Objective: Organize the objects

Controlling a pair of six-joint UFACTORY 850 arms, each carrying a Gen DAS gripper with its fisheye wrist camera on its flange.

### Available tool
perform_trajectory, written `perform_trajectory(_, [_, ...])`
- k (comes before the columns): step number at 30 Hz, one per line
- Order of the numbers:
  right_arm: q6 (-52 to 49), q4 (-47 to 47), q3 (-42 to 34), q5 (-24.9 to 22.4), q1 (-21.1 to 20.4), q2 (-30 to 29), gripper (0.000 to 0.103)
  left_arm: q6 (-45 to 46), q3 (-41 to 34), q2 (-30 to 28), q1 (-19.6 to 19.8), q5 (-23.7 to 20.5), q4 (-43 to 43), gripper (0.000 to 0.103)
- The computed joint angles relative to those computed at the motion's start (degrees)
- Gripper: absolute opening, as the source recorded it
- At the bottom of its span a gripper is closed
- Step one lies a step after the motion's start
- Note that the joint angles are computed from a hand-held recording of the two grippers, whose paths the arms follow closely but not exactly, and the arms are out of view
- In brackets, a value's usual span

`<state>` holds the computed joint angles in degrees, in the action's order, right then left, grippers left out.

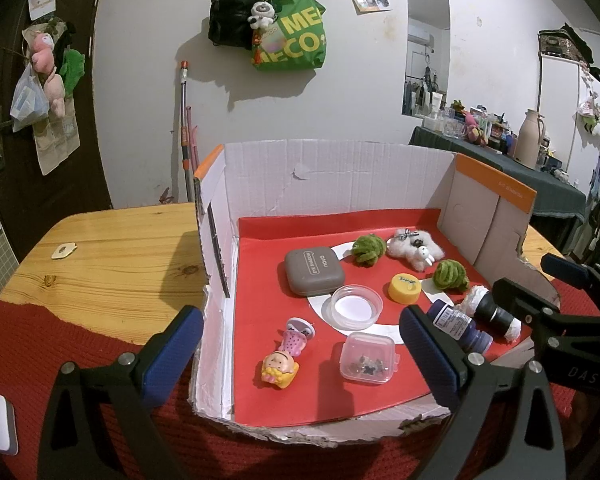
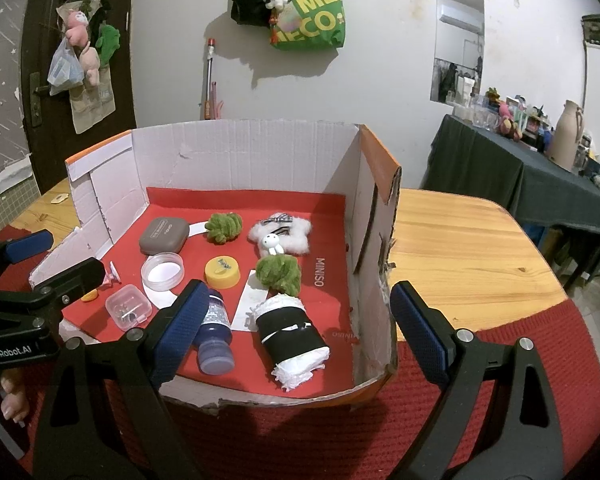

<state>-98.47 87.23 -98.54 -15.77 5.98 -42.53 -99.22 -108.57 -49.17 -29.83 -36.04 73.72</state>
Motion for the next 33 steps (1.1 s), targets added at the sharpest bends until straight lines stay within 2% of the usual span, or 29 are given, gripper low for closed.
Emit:
perform_trajectory(12, [-1.2, 1.2, 0.2, 0.1, 0.0, 0.1, 0.093, -0.8, 0.5, 0.3, -0.1, -0.1, 1.1, 0.100])
perform_trajectory(15, [-6.0, 5.9, 1.1, 0.5, 0.0, 0.5, 0.093, -1.7, 0.9, 0.5, -0.4, -1.2, 3.0, 0.100])
perform_trajectory(19, [-5.8, 5.5, 2.4, 0.1, -0.2, 1.8, 0.093, -1.4, 0.8, 0.6, -1.6, -4.4, 4.8, 0.101])
perform_trajectory(21, [-1.7, 1.5, 2.9, -0.9, -0.5, 2.7, 0.093, -1.3, 1.5, 1.3, -2.1, -4.8, 5.0, 0.103])
perform_trajectory(24, [-1.0, 1.0, 5.2, -1.9, -1.0, 4.9, 0.093, -1.2, 3.5, 3.2, -2.6, -4.2, 3.8, 0.103])
perform_trajectory(26, [-1.9, 1.3, 7.1, -1.6, -1.1, 6.4, 0.093, -2.1, 5.4, 4.7, -3.0, -3.6, 3.0, 0.103])
perform_trajectory(29, [-0.7, -1.0, 10.3, -0.6, -0.9, 8.5, 0.099, -2.2, 7.3, 6.1, -3.5, -2.2, 0.9, 0.103])
perform_trajectory(33, [6.3, -8.1, 12.5, -0.5, -0.9, 9.7, 0.099, -0.9, 9.6, 7.5, -3.9, -0.8, -2.6, 0.103])
